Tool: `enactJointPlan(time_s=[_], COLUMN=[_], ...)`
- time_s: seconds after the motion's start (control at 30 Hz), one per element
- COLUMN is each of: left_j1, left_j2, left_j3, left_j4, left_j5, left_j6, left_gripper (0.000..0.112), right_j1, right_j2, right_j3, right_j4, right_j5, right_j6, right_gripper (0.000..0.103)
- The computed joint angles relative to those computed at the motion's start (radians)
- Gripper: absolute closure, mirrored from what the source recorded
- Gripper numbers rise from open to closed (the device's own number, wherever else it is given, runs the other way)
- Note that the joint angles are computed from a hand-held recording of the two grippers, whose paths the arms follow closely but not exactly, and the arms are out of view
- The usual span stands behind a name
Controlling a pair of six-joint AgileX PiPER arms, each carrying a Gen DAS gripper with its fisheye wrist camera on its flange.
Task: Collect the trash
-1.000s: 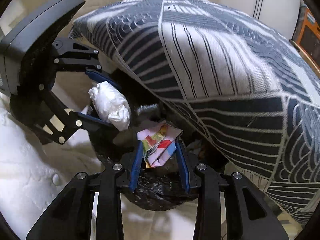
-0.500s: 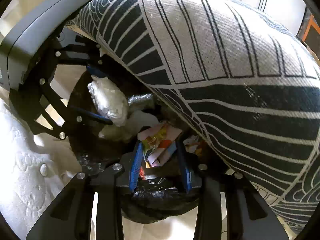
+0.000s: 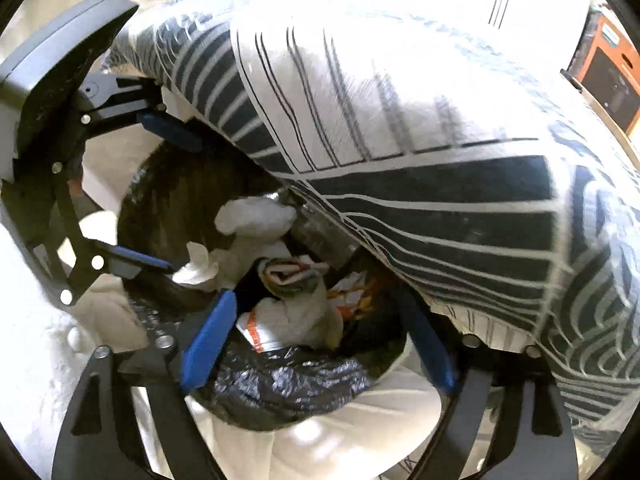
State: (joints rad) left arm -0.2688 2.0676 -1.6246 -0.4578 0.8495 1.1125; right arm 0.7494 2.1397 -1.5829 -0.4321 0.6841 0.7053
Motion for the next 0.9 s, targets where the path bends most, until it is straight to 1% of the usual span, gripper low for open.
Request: enactJointPlan(time_s=[0.07,0.17,0.2,0.23,0.3,0.33,0.43,0.5,0.53,0.67,0.77,0.8,0.83,0.87,0.9], left_j1=[0.025,0.029,0.031,0.044,0.073,0.082,0.115,0.125,0.133,0.146,0.152,0.148,0.138,0.135,0.136], left_j2=[-0.026,-0.067,-0.070,-0.090,-0.123,-0.131,-0.172,-0.187,-0.194,-0.226,-0.244,-0.251,-0.256,-0.253,-0.238], left_j3=[0.023,0.063,0.050,0.068,0.078,0.084,0.136,0.148,0.152,0.183,0.194,0.202,0.209,0.196,0.172], left_j4=[-0.043,-0.075,-0.082,-0.110,-0.155,-0.176,-0.257,-0.290,-0.312,-0.401,-0.464,-0.481,-0.493,-0.475,-0.461], left_j5=[0.005,-0.024,-0.030,-0.043,-0.020,-0.023,-0.094,-0.116,-0.124,-0.232,-0.311,-0.352,-0.416,-0.440,-0.434], left_j6=[0.028,0.019,0.005,0.008,0.008,0.014,0.060,0.067,0.073,0.096,0.108,0.112,0.108,0.081,0.057], left_gripper=[0.015,0.015,0.015,0.015,0.015,0.015,0.015,0.015,0.015,0.015,0.015,0.015,0.015,0.015,0.015], right_j1=[0.006,0.010,0.012,0.017,0.030,0.035,0.053,0.075,0.087,0.096,0.087,0.082,0.080,0.069,0.058], right_j2=[-0.035,-0.106,-0.131,-0.145,-0.201,-0.229,-0.295,-0.320,-0.328,-0.339,-0.344,-0.347,-0.340,-0.332,-0.325], right_j3=[0.042,0.122,0.148,0.167,0.220,0.245,0.291,0.305,0.306,0.304,0.310,0.310,0.303,0.299,0.292], right_j4=[-0.014,-0.027,-0.029,-0.037,-0.089,-0.122,-0.239,-0.362,-0.427,-0.549,-0.641,-0.664,-0.688,-0.706,-0.719], right_j5=[-0.020,-0.083,-0.098,-0.113,-0.152,-0.170,-0.185,-0.158,-0.130,-0.062,-0.041,-0.023,0.008,0.016,0.027], right_j6=[0.029,0.075,0.085,0.103,0.163,0.200,0.323,0.444,0.502,0.614,0.740,0.775,0.810,0.832,0.851], right_gripper=[0.016,0.015,0.014,0.014,0.014,0.014,0.010,0.010,0.009,0.009,0.008,0.008,0.008,0.008,0.008])
